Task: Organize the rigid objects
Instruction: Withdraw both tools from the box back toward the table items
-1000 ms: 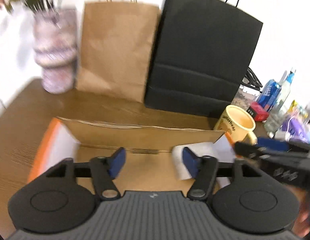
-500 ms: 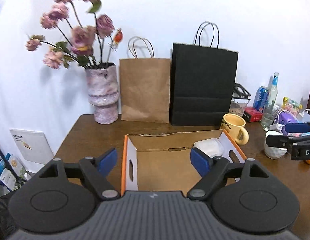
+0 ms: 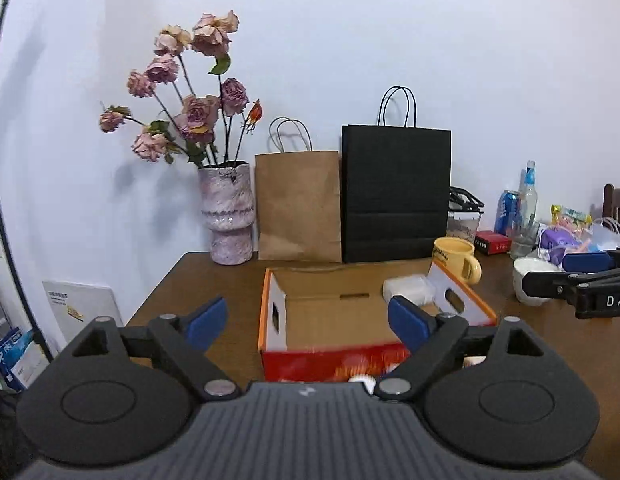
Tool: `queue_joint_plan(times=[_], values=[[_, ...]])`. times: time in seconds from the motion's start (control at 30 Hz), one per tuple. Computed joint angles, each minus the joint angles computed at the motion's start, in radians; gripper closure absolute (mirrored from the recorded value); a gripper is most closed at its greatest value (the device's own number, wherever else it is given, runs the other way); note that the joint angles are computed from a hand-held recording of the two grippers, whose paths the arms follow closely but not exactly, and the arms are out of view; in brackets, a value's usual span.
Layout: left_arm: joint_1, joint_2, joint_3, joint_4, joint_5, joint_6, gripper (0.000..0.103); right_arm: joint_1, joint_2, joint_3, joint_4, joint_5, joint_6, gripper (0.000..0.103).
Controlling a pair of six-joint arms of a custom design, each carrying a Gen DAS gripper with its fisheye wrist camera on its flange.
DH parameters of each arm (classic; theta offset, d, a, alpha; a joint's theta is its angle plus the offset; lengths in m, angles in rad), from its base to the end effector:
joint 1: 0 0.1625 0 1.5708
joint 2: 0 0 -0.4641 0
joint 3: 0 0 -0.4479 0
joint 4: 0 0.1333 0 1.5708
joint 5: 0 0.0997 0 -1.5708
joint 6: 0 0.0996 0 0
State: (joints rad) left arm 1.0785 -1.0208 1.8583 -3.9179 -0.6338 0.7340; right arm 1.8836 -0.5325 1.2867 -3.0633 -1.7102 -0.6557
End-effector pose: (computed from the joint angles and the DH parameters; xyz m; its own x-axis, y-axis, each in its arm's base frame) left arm -0.0989 -0.6362 0.3213 -0.6504 -0.2823 -0.7052 0.6257 0.3273 -0.7081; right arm 0.3803 -0.7876 0.0856 -0.6309 -0.6001 0.4918 -0.7724 0.4262 -0.4708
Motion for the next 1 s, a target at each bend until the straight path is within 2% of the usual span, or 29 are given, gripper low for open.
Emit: queue_joint_plan(times=[0.13,0.23,0.33,0.6,0.77,0.9,1.0], values=[[-0.014,0.022,0.117,-0.2,-0.015,0.062,0.014,-0.033,-0.061,0.199,-0.201,0.044,-0.038,0.017],[-0.03,0.033,0.194,-0.325,-0.021,0.069,0.014,-0.061,-0.11,0.332,-0.308,0.099,-0.033,0.017],[-0.058,0.056,0.26,-0.486,-0.021,0.142,0.013,-0.084,-0.161,0.458,-0.404,0.141,-0.027,0.017],[-0.181,0.09,0.437,-0.797,0.094,0.188,0.008,-0.112,-0.284,0.723,-0.579,0.205,-0.063,0.013],[-0.239,0.07,0.538,-0.807,0.156,0.127,0.008,-0.127,-0.353,0.834,-0.614,0.233,-0.062,0.011],[-0.237,0.069,0.527,-0.844,0.152,0.182,0.008,-0.122,-0.359,0.839,-0.606,0.218,-0.069,0.011],[-0.222,0.066,0.524,-0.817,0.15,0.132,0.008,-0.122,-0.346,0.823,-0.598,0.215,-0.059,0.011]])
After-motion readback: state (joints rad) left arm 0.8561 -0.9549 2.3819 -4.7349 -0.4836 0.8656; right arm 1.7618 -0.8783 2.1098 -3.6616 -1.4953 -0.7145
